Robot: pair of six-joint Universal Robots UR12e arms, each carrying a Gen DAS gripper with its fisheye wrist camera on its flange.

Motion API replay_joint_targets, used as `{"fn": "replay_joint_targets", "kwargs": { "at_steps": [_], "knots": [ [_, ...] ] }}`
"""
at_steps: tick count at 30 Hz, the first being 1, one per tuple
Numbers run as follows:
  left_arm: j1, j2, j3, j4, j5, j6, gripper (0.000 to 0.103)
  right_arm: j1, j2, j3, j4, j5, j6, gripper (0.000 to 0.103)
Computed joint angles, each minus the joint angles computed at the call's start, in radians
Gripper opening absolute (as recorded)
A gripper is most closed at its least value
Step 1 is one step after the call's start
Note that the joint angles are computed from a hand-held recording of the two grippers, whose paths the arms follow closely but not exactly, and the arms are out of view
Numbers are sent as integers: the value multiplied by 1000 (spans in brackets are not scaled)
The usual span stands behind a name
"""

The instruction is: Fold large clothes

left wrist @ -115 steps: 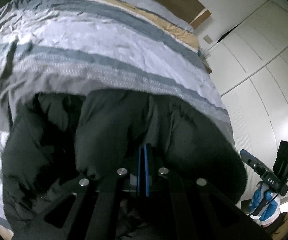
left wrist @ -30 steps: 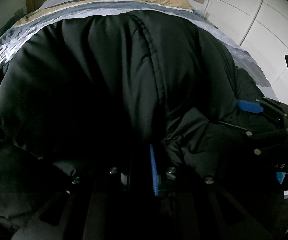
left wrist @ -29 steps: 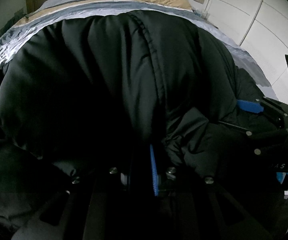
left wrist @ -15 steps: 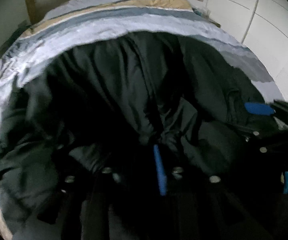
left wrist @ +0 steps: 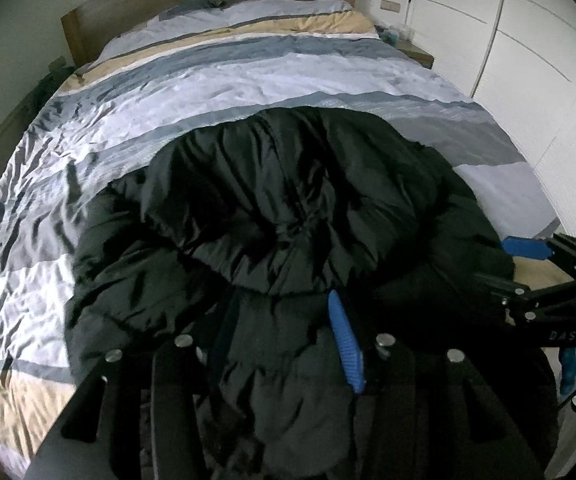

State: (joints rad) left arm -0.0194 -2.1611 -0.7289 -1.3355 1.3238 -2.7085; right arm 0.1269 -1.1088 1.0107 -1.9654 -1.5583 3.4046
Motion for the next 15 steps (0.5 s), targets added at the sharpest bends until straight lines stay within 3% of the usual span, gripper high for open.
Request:
{"fn": "replay_joint_targets", "kwargs": {
  "at_steps": [6,10,15],
  "knots": [
    [17,26,2,-35,8,34,46,4,-38,18,20,-12,17,89],
    [47,41,1,-73,-5,42,58,-1,-74,33,45,-38,27,94],
    [98,69,-37,-124,16,52,61,-23,-136,89,81,-42,44,97]
  ]
}}
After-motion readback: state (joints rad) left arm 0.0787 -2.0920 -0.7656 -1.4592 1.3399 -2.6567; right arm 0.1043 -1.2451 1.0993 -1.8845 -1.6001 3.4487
